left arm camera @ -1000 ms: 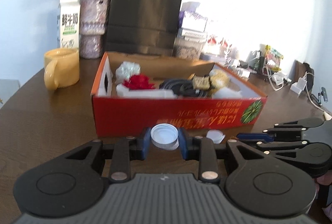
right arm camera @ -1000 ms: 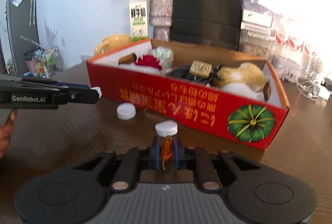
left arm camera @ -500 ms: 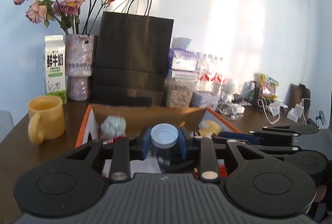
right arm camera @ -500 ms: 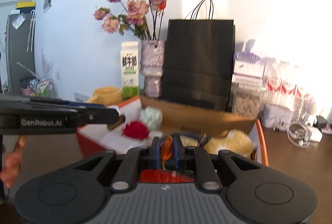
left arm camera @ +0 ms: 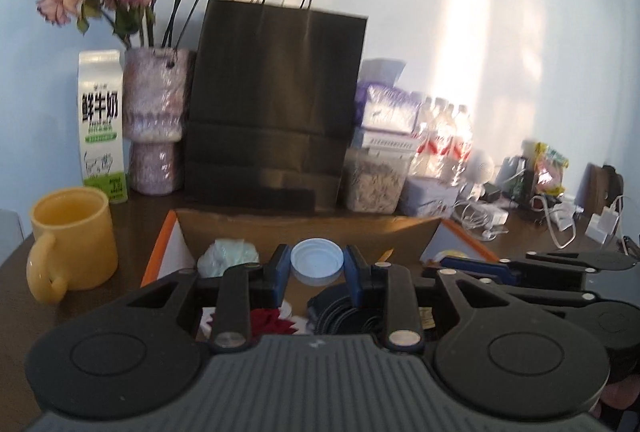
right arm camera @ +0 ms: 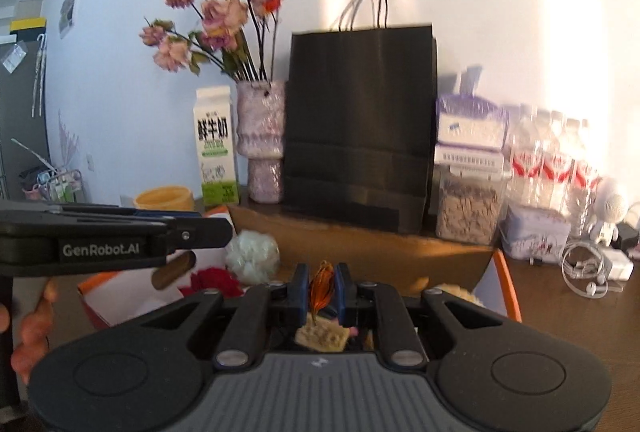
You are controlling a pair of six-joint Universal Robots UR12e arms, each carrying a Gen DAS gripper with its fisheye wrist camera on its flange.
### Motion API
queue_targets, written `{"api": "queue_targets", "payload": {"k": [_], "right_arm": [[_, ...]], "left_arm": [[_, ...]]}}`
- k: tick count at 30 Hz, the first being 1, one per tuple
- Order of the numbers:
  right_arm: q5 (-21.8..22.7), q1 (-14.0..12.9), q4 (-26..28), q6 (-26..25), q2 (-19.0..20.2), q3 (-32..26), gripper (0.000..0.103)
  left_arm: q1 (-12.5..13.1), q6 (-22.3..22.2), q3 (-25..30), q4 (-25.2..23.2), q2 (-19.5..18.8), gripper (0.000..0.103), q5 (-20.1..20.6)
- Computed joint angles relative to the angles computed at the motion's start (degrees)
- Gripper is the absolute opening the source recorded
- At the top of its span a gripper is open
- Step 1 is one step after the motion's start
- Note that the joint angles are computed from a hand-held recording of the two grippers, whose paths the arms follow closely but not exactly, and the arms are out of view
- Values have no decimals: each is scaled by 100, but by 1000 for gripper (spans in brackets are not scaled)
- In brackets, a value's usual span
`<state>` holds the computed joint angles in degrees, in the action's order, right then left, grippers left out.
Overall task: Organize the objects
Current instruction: 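Carry the pepper and white cap into the box and open both grippers, then withdraw both grippers from the box back over the table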
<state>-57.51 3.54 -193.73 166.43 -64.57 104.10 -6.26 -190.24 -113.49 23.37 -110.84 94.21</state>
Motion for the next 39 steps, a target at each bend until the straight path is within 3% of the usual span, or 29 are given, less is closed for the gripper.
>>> {"api": "queue_targets", "payload": {"k": [2, 3, 4, 5, 6, 7, 9, 15, 26, 32, 35, 36, 37, 39], "right_arm": [[-35, -9, 102, 5, 15, -10, 15], [-70, -13, 129, 7, 16, -6, 17], [-95, -20, 131, 34, 16, 2, 33], [-113, -28, 130, 72, 9, 15, 62], [-132, -33, 152, 72, -3, 26, 80], [-195, -27, 148, 76, -16, 47, 103], [-253, -27, 11, 89, -29, 98, 103], [-274, -42, 17, 39, -147, 245, 103], [-85, -270, 95, -344, -599, 885, 103], [-63, -364, 224, -700, -784, 1182, 103], [-61, -400, 245, -721, -826, 1275, 103], [-66, -410, 257, -714, -831, 1292, 103], [-66, -420, 279, -710, -839, 1310, 103], [-63, -431, 346, -723, -850, 1327, 103]], "left_arm": [[8, -7, -4, -32, -8, 31, 59], [13, -14, -9, -49, -6, 40, 91], [15, -42, -19, -66, 5, 60, 129], [9, -87, -31, -54, 9, 72, 204], [-13, -117, -41, -37, 18, 96, 315], [-47, -112, -46, 2, 17, 103, 484], [-100, -52, -59, 72, 29, 103, 736], [-119, -76, -291, 71, 222, 103, 807], [-209, 304, -980, -444, 644, 101, 405], [-255, 217, -982, -1019, 627, 82, 227], [-321, 174, -865, -1188, 538, 71, 335], [-330, 173, -825, -1253, 510, 62, 299], [-334, 160, -796, -1346, 496, 44, 273], [-383, 159, -770, -1319, 454, 28, 389]]}}
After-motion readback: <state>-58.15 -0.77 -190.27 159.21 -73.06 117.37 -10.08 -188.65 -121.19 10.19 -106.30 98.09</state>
